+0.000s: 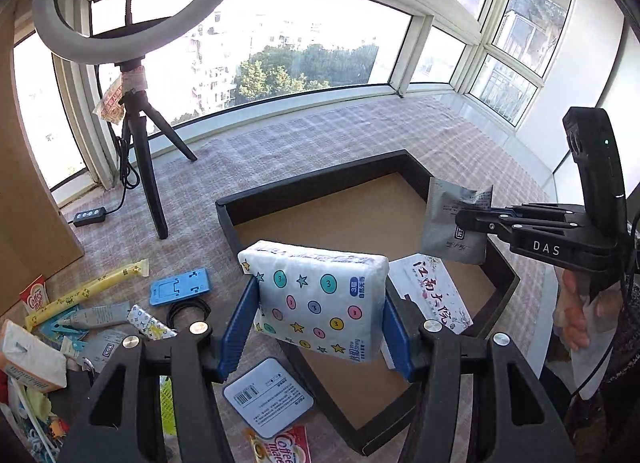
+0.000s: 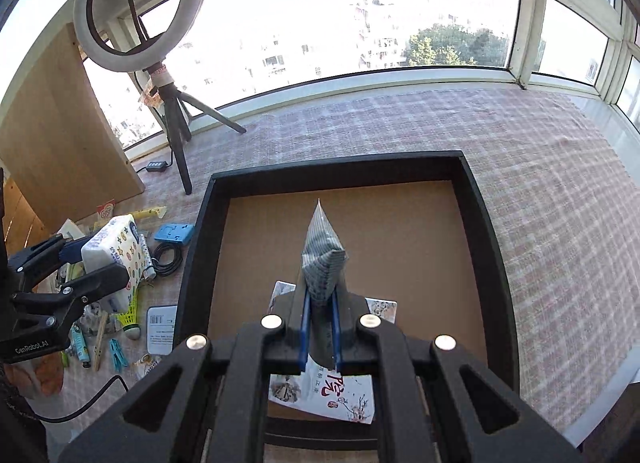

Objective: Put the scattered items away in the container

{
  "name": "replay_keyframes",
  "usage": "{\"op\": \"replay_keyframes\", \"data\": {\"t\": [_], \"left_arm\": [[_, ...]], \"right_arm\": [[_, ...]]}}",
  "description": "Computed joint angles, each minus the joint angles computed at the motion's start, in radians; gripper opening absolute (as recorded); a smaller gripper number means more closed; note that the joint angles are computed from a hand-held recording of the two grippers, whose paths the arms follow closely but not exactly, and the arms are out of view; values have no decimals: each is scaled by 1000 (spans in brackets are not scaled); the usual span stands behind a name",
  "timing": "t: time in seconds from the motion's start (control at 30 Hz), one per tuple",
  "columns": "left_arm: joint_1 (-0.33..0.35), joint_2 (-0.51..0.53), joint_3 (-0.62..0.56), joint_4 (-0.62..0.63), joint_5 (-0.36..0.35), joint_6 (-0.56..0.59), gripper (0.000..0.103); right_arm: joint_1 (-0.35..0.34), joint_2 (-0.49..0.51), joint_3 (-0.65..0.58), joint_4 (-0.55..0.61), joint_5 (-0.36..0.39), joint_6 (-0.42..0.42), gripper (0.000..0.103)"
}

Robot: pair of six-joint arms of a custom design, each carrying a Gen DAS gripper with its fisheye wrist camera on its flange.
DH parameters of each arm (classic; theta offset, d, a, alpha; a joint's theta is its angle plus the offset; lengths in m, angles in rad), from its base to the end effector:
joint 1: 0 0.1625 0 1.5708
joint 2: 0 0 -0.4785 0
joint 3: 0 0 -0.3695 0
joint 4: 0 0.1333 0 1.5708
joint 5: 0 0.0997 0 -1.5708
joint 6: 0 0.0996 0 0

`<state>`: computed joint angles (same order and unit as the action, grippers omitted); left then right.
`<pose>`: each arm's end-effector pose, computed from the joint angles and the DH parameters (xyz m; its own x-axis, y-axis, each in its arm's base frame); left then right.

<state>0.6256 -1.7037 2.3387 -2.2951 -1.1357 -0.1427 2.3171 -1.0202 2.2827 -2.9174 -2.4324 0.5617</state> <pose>-0.1741 -0.3420 0.3365 -0.6706 0.6229 -0.4029 0.7193 0.6787 -0.1480 0.3596 -0.3039 0.1619 -0.8016 0.0551 0.5953 -0.2949 0.8298 -0.4739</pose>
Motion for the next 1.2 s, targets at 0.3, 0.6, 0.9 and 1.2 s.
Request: {"op": "replay_keyframes", "data": {"t": [0.3, 0.6, 0.9, 1.2], "left_arm": [[-75, 90, 32, -64, -29, -35, 56], [-76, 96, 22, -49, -19, -97, 82], [-12, 45, 5, 6, 41, -114, 82], [145, 6, -48, 129, 156, -201, 81]], "right_arm": [[-21, -93, 61, 65, -53, 93, 9], [18, -58, 49, 18, -120, 63, 72], [21, 5, 3, -34, -60, -31, 72], [13, 149, -136, -59, 76, -275, 71]]}}
